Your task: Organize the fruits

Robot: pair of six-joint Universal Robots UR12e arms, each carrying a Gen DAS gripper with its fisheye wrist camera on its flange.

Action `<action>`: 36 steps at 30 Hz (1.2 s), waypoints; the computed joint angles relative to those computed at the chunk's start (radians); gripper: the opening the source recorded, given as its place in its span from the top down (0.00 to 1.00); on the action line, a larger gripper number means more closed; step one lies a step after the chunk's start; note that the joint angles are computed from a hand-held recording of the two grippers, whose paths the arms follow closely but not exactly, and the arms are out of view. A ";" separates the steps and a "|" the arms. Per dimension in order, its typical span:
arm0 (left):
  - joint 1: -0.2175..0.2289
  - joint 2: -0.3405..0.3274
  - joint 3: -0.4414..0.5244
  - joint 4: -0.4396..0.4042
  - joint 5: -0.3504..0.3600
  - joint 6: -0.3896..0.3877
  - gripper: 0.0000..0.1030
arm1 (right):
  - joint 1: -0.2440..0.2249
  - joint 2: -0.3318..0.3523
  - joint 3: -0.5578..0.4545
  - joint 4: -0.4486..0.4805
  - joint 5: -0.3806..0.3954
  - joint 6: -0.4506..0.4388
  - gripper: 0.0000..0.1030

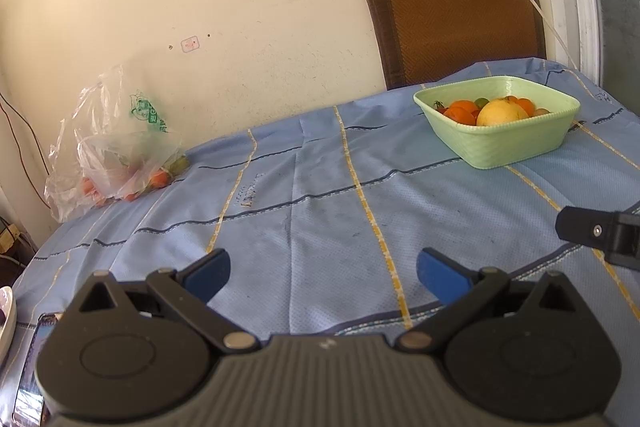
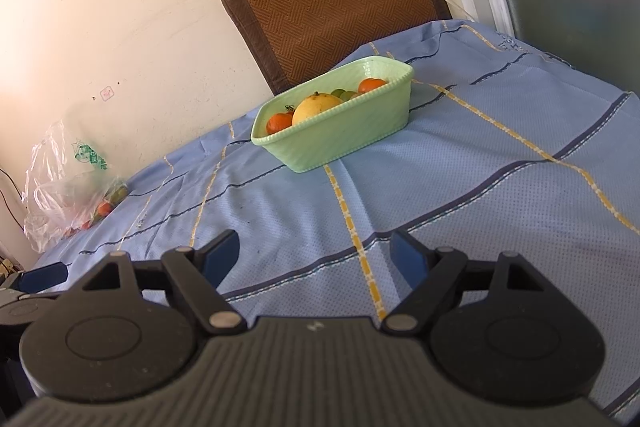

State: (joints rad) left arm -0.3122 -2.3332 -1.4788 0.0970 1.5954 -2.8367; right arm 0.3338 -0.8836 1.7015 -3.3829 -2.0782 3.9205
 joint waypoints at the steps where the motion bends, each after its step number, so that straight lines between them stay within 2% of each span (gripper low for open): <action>1: 0.000 -0.001 0.000 0.001 0.000 0.003 0.00 | 0.000 0.000 0.000 0.000 0.000 0.000 0.18; 36: 0.003 -0.005 0.005 0.003 0.007 0.018 0.00 | -0.005 0.004 -0.004 0.005 0.012 0.001 0.17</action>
State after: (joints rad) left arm -0.3097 -2.3384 -1.4738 0.1001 1.6022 -2.8187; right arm 0.3289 -0.8801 1.6980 -3.3778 -2.0661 3.9215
